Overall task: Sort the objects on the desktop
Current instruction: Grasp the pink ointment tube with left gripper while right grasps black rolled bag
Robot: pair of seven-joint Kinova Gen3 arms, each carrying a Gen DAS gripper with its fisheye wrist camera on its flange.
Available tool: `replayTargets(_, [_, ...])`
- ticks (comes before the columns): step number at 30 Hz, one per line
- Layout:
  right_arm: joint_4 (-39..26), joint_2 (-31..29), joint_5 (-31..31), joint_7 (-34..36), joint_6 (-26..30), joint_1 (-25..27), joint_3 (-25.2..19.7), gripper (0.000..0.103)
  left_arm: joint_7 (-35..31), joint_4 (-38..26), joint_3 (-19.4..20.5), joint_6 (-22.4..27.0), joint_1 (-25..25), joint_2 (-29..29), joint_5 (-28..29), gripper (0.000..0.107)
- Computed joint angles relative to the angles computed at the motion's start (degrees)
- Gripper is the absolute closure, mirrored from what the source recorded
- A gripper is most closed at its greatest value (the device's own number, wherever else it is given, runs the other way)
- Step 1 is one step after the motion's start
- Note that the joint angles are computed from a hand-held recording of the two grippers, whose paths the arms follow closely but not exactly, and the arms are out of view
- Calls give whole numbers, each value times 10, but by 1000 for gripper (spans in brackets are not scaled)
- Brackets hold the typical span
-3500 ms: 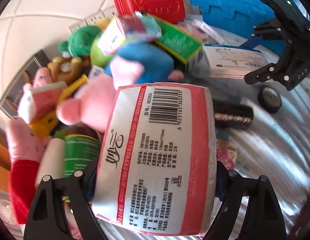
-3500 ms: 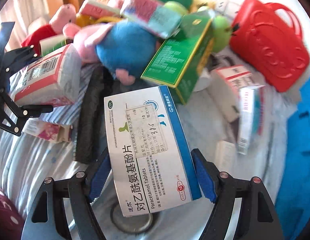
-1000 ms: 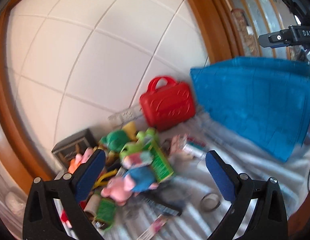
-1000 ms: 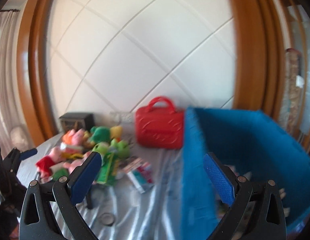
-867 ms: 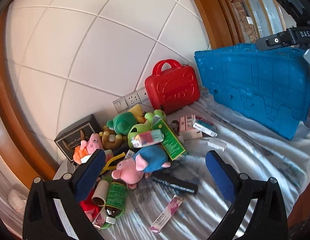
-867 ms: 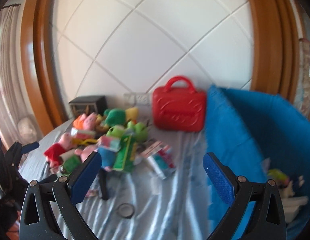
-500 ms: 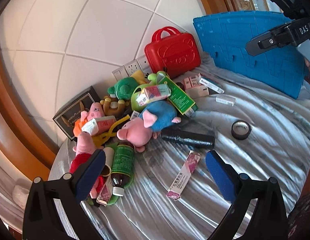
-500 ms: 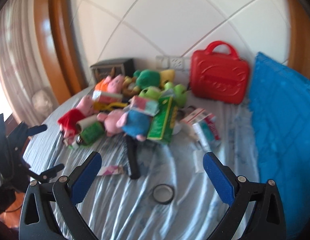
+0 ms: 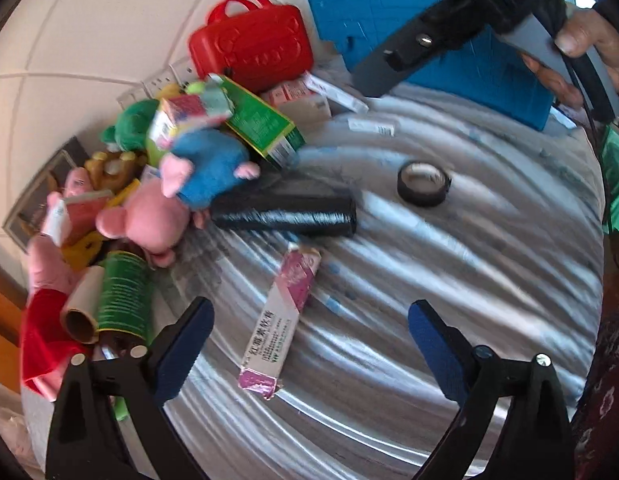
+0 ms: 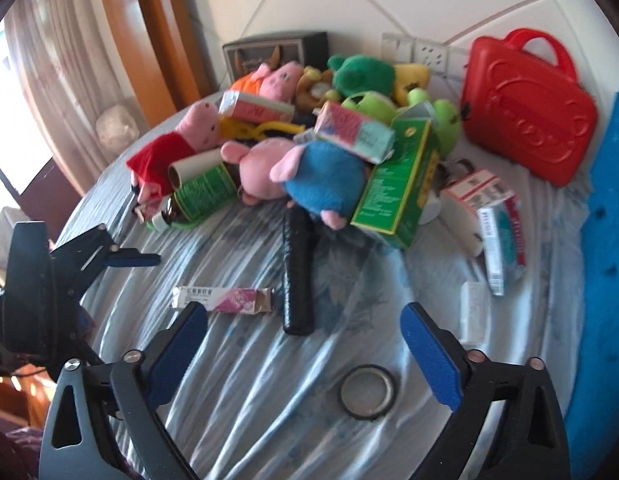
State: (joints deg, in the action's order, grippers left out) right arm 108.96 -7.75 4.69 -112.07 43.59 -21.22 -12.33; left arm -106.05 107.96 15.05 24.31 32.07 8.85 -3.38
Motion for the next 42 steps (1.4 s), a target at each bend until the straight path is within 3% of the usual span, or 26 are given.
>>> replayTargets(2, [-7, 34, -14, 27, -10, -2, 11, 10, -45, -17, 6, 21, -18, 28, 32, 16])
replayTargets(5, [-24, 93, -43, 74, -27, -2, 25, 12, -106, -36, -14, 38, -17, 58, 78, 16])
replayTargets(7, [-37, 122, -52, 89, -30, -4, 27, 23, -132, -47, 8, 52, -46, 75, 96, 19])
replayTargets(10, [-63, 175, -60, 105, -28, -8, 31, 31, -172, -77, 72, 98, -125, 106, 141, 31])
replayTargets(12, [-82, 210, -56, 103, -19, -14, 37, 38, -167, -89, 109, 109, -163, 115, 136, 41])
replayTargets(13, [-90, 223, -53, 100, -15, -18, 40, 47, -156, -92, 121, 110, -170, 116, 120, 43])
replayTargets(16, [-98, 238, -23, 67, -10, -40, 54, 73, -118, -96, 194, 118, -228, 121, 76, 67])
replayTargets(18, [-106, 242, -4, 54, 4, -51, 57, 73, -80, -94, 232, 121, -256, 122, 47, 72])
replayTargets(20, [-106, 243, 35, 25, 9, -71, 59, 73, -41, -79, 238, 102, -255, 112, 31, 72])
replayTargets(22, [-102, 242, 68, 3, 9, -100, 72, 73, 5, -69, 203, 86, -218, 95, 24, 73])
replayTargets(27, [-75, 222, 69, -24, -10, -87, 62, 74, 122, -49, 92, 68, -94, 56, -20, 78])
replayTargets(29, [-55, 200, 71, -35, -16, -86, 58, 74, 168, -35, 92, 58, -87, 42, -44, 78])
replayTargets(31, [-39, 177, 81, -51, -20, -87, 55, 74, 215, -31, 122, 60, -103, 33, -82, 78])
replayTargets(33, [-24, 153, 82, -64, -23, -82, 49, 74, 261, -33, 116, 67, -90, 23, -120, 78])
replayTargets(38, [-5, 88, 102, -108, -22, -71, 31, 74, 378, -41, 0, 72, 37, -8, -227, 78])
replayTargets(42, [-7, 40, 136, -153, -6, -56, -1, 74, 469, -84, -86, 130, 143, -22, -320, 78])
